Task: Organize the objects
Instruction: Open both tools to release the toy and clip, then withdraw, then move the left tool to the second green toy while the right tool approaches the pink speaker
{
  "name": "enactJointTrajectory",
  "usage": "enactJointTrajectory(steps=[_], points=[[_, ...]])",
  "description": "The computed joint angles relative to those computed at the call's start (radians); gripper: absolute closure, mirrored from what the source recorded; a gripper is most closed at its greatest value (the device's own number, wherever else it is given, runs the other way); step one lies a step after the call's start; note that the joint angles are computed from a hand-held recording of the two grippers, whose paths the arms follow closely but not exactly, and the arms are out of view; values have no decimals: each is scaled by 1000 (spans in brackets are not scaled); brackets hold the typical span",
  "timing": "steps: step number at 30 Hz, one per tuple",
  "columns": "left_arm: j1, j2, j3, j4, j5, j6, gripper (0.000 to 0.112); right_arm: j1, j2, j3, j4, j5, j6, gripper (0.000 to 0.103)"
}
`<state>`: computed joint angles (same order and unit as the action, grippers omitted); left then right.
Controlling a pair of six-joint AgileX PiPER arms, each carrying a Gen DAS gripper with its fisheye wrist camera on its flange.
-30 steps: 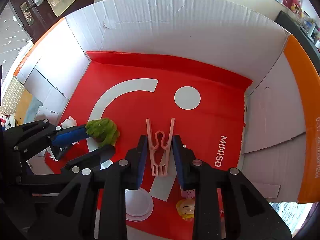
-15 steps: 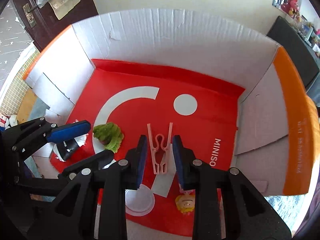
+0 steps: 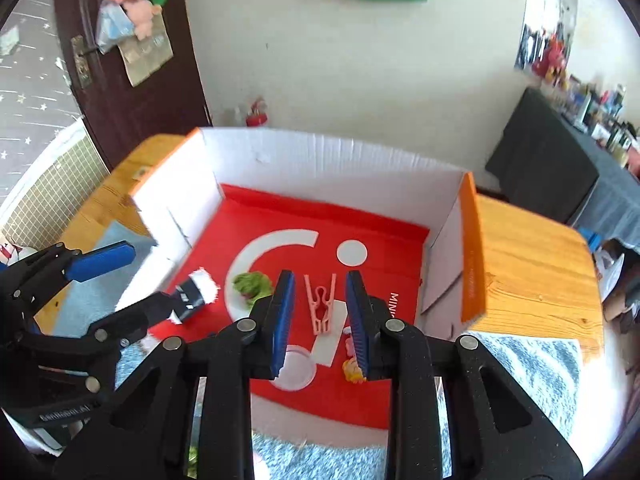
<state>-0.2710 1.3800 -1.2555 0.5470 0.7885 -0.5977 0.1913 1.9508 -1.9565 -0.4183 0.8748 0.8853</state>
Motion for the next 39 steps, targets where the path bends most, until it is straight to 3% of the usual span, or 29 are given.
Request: enactJointTrajectory(steps=[2, 3, 5, 12, 17, 19, 24, 28, 33, 39], points=[[-32, -45, 32, 53, 13, -59, 47, 37, -43, 67, -88, -25, 93, 68], [-56, -74, 58, 90, 24, -101, 47, 49, -60, 96, -119, -45, 128, 47], [-104, -121, 103, 152, 47, -173, 47, 94, -115, 188, -237, -84, 248, 30], [-263, -265, 242, 299, 139, -366, 40, 217, -228, 391, -495, -98, 567, 30], [-363, -308, 319, 379, 204, -485, 37, 325, -269, 481, -635, -11, 737, 27], [-394, -320, 345, 397, 216, -528, 32, 358, -279, 510, -677, 18, 794, 21], [-483, -336, 403, 452, 269, -634, 24, 429, -277, 572, -738, 74, 916, 20], [-534, -336, 455, 492, 304, -736, 23, 452, -274, 634, -766, 58, 1020, 18], [-545, -311, 520, 496, 291, -815, 21, 479, -224, 657, -770, 93, 1089, 18], [-519, -279, 580, 485, 242, -859, 21, 467, -185, 701, -764, 27, 1164, 18]])
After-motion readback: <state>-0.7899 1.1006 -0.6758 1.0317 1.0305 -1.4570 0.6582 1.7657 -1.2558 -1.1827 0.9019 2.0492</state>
